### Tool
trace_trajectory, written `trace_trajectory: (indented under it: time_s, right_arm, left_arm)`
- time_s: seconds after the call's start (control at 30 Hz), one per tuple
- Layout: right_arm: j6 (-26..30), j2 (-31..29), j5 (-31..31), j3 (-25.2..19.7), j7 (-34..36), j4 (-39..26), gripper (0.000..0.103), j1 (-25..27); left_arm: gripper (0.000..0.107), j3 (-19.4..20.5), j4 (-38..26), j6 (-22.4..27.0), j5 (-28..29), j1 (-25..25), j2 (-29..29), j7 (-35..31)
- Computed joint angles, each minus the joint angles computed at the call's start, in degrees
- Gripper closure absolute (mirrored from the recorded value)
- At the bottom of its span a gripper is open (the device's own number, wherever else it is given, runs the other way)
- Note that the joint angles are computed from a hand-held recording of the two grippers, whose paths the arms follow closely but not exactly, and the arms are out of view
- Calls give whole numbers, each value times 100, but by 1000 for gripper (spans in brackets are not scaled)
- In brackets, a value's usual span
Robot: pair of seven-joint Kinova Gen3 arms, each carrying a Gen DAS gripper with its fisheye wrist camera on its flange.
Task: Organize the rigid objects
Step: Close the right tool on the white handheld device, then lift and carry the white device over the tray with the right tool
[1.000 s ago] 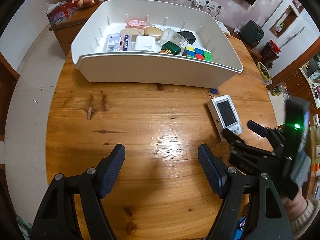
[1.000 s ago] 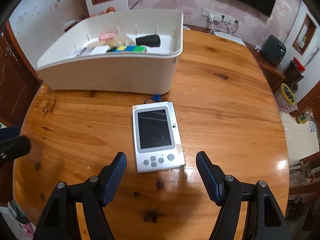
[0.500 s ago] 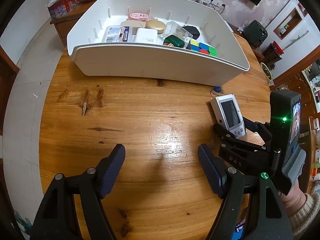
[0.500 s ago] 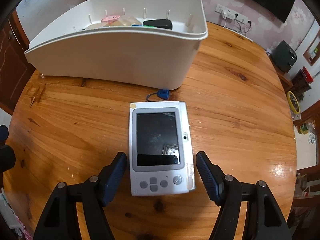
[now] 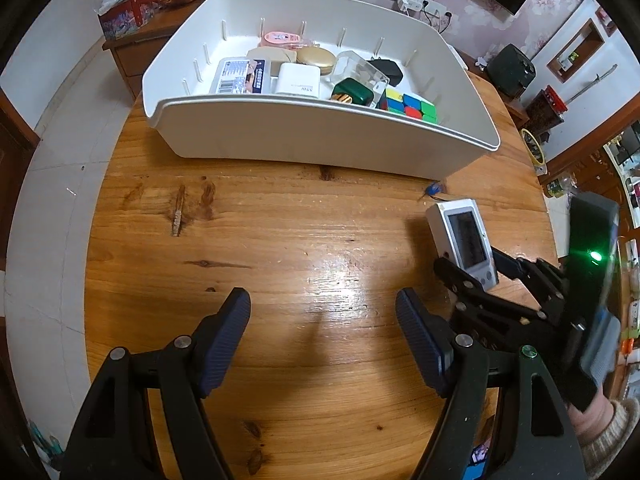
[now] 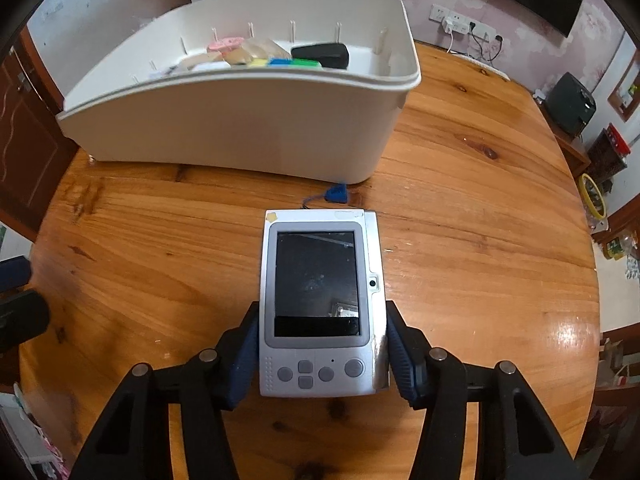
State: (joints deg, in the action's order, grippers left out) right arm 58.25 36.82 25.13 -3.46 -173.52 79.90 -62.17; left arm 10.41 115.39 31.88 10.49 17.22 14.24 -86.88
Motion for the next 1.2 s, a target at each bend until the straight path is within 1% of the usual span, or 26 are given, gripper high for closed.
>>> trace_trajectory:
  time_s: [0.23,0.37,0.47,0.63,0.8,0.87,0.93,0.97,1.03,1.1,1.2]
  right_arm:
    - [127,-321,261,31,-345,-82,46,-275]
    - [441,-484,483,32,-419,-307,46,-354]
    - [711,-588,704,27,-337,-565,46,-359]
    - [1357,-590,949,35,256,-1366,46,-239]
    - [1808,-392,912,144,1074,-2357,46,52]
    - [1968,-217,832,226,1453,-2820,46,214]
    - [2061,-60,753,319,1707,-3151,46,317]
    - [2062,31,691,359,1838,-3299,46,402]
    - [2041,193,527,422,2007,-3508,46,565]
    - [1971,339,349,473,2132,-3638,46,727]
    - [2023,710,35,526,2356,-4002,46,1012]
  left_arm:
    - [30,31,37,24,251,-231,-217,-357]
    - [30,35,40,53,518,-400,-400,-685]
    - [30,19,13,102,746,-513,-518,-951]
    - [30,-42,-111,258,1206,-686,-691,-1388]
    - [30,-125,-497,436,1376,-729,-677,-1466]
    - [30,-156,-672,384,1310,-700,-634,-1361]
    - [30,-171,-858,263,1237,-678,-577,-1241]
    - [30,-208,-1029,227,1097,-630,-507,-1079]
    - [30,-222,-1297,192,969,-618,-372,-873]
    - [30,-217,-1400,114,924,-637,-316,-738]
    - [30,-227,-1521,39,821,-636,-199,-484]
